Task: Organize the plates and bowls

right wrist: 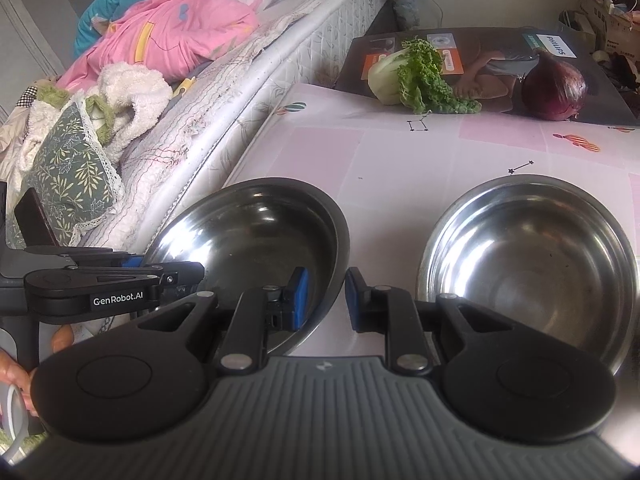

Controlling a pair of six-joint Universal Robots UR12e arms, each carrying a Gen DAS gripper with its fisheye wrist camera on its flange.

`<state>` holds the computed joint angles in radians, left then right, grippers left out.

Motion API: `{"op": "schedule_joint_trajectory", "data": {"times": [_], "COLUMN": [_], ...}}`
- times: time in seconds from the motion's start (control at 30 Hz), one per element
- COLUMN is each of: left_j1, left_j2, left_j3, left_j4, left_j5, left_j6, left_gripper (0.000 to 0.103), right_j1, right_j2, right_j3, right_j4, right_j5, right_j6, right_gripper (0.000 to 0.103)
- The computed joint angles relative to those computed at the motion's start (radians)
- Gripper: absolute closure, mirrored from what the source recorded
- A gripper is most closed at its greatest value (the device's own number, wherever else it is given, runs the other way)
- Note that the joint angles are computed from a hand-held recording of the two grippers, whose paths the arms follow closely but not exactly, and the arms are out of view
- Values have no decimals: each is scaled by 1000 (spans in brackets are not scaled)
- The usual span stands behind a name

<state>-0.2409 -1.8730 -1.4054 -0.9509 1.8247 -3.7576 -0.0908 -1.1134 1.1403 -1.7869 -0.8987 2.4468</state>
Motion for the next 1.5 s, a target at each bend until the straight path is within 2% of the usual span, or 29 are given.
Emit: {"op": "schedule_joint_trajectory", "data": {"times": [0.23,0.47,0.6,0.9,1.07,1.23,1.37,1.5], "left_j1": [-21,-46,-63,-84,-91,-86,-86,-88], "left_j2": [-26,-97,-157,-281,-309,-304,-296,-286], "left_j3": [55,169,254,411,446,438,421,408], "left_j4": [-9,-40,-47,-130,-164,-168,-147,-119], "left_j5": [19,-7,-24,-78,-58,-77,-70,-65], "left_j6": [20,63,94,139,157,153,164,173], "left_gripper": [76,76,76,75,75,73,64,59], "right_j1": [-29,-81,-108,-143,-147,-138,-131,-129], "right_j2": [-2,9,26,71,82,79,71,60], "right_j3": [-9,-31,-50,-73,-69,-55,-45,-30], "right_j4": [-7,-50,-91,-145,-148,-183,-215,-250], "right_j5": [28,49,33,-40,-53,-68,-79,-81], "right_j6": [12,61,105,170,168,161,152,148], "right_gripper": [83,83,83,83,83,81,80,78]}}
